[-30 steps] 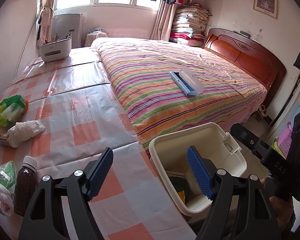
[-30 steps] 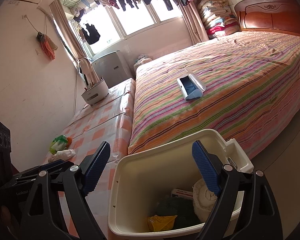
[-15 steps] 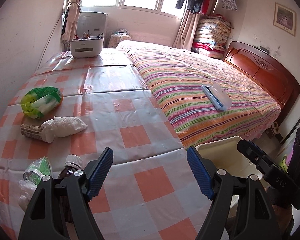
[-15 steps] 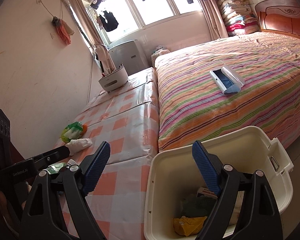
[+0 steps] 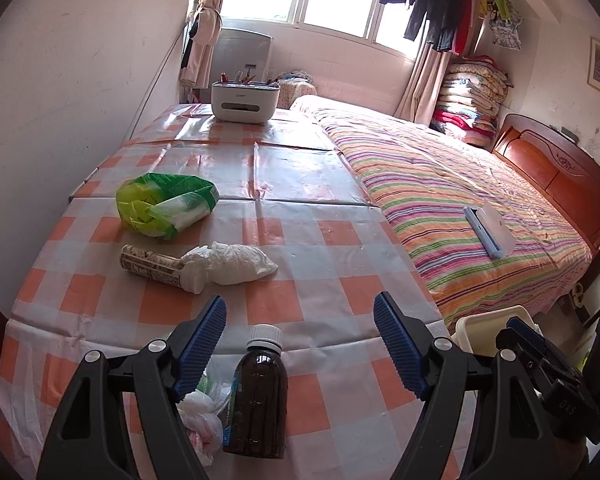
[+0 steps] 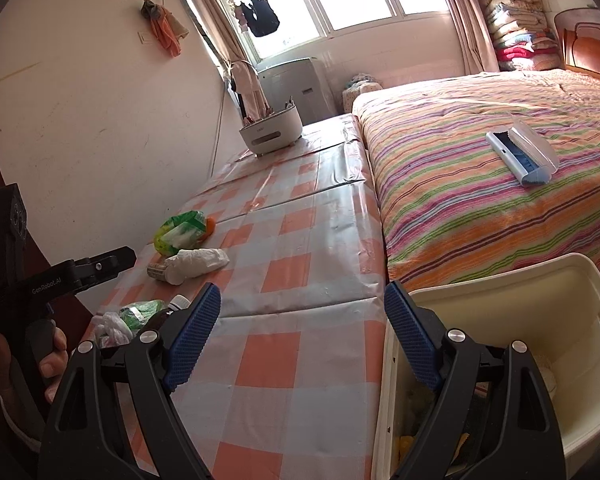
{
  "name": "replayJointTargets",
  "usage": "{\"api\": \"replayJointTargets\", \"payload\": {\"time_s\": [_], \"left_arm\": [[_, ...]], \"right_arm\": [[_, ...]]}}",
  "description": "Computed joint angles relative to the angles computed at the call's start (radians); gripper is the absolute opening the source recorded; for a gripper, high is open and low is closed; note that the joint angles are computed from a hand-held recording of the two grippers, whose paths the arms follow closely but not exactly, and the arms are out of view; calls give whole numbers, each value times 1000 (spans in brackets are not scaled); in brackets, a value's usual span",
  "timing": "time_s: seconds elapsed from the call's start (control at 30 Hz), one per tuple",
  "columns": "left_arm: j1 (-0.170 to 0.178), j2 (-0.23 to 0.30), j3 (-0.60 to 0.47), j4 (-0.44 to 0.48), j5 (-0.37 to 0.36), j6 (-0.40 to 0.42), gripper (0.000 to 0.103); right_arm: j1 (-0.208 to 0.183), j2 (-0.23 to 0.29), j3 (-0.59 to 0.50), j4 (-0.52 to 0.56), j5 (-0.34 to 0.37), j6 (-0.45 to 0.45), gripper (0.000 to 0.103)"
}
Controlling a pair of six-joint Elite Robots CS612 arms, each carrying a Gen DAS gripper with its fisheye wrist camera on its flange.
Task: Collect trash
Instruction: 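Move both tools back over the table toward the remaining items, then grasp the green plastic bag bundle with the left gripper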
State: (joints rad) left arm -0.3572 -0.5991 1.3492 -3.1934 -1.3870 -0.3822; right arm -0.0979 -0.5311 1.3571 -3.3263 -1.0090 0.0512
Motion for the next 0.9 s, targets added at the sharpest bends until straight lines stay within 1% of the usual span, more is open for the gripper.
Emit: {"api": "replayJointTargets", "payload": {"time_s": [0.1,0.3,0.4,0.63,0.73,0.9], "left_arm": [[11,-8,20,-8,29,-24,74],[37,-30,67,-18,54,-75,74],[44,-40,93,-20,69,-83,74],[57,-49,128,22,69,-84,74],[62,-48,134,52,52,-84,74],[70,-42,131,75,-25,-87,74]], "right_arm": [[10,3,-9,19,14,-23,83],[29,11,-24,58,38,-65,83],[39,10,-26,86,45,-96,83],[61,10,-32,155,92,-158,83],[71,12,-41,193,108,-183,83],[89,14,-55,243,114,-220,83]]}}
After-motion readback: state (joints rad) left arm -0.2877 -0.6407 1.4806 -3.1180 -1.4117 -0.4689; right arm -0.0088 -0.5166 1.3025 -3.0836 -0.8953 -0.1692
